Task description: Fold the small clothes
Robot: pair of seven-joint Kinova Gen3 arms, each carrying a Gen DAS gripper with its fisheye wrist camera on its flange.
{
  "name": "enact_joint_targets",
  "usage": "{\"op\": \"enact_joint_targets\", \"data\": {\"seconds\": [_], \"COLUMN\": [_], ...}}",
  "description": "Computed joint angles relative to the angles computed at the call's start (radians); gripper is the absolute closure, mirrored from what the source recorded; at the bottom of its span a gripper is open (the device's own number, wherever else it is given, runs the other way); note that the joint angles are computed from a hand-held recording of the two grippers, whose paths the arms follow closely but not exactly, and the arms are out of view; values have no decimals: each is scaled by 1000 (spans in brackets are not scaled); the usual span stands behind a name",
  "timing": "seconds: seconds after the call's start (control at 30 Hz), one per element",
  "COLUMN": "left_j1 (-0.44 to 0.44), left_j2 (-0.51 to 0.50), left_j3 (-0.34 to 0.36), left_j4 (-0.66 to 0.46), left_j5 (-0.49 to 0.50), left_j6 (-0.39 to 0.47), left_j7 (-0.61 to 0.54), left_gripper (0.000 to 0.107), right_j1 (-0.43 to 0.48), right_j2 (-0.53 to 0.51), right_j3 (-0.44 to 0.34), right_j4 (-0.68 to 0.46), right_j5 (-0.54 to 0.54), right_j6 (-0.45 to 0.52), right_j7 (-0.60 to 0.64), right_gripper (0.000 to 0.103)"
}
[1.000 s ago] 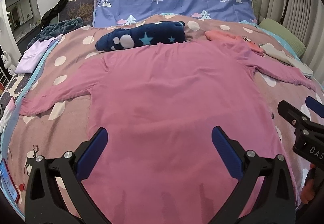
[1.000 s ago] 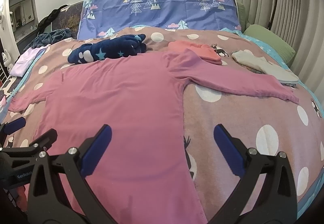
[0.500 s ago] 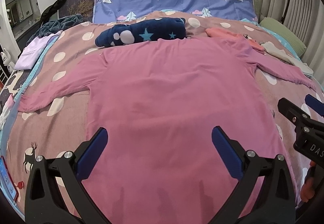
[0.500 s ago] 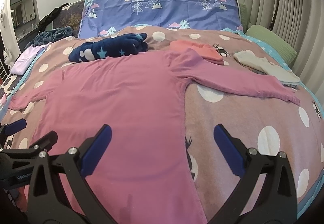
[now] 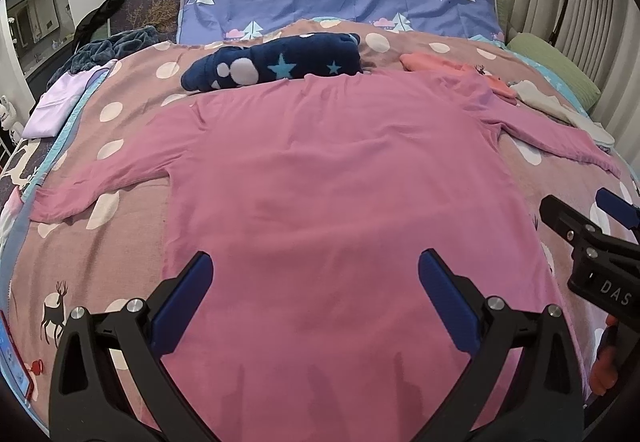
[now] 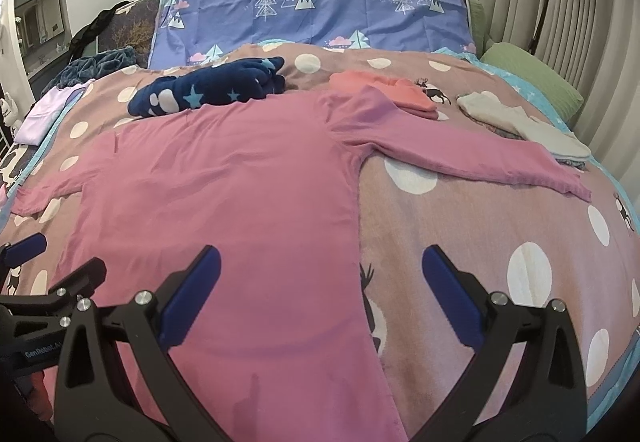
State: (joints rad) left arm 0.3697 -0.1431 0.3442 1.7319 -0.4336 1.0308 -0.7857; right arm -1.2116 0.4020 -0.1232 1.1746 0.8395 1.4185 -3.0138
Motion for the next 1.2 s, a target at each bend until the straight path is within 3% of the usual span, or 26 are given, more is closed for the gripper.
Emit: {"op": "enact_joint_targets", "data": {"seconds": [0.27, 0.43, 0.53, 0.73, 1.0, 1.2], "left_j1": [-12, -42, -64, -67, -90, -92], "left_j2": [-24, -68, -64, -78, -78, -78], "left_j3": [-13, -19, 9, -52, -35, -55], "left_j4": [29, 90, 88, 92, 105, 105], "left_j5": [38, 73, 57, 187, 205, 245], "left_j6": [-61, -172, -163, -190, -202, -205], "left_j7": [-40, -55, -40, -146, -174, -213], "left_gripper": [6, 6, 6, 6, 7, 15], "right_j1": [-29, -49, -37, -22, -19, -13], "right_j2": [2, -33, -24, -19, -18, -17], "right_j3": [6, -2, -19, -21, -19, -17], "right_j4": [17, 102, 80, 64, 65, 67], "right_j5": [57, 137, 136, 100, 87, 78], "right_j6": [8, -59, -39, -27, -32, -39], "right_j7": [-23, -99, -85, -79, -70, -70], "right_gripper": [2, 2, 2, 2, 2, 2]}}
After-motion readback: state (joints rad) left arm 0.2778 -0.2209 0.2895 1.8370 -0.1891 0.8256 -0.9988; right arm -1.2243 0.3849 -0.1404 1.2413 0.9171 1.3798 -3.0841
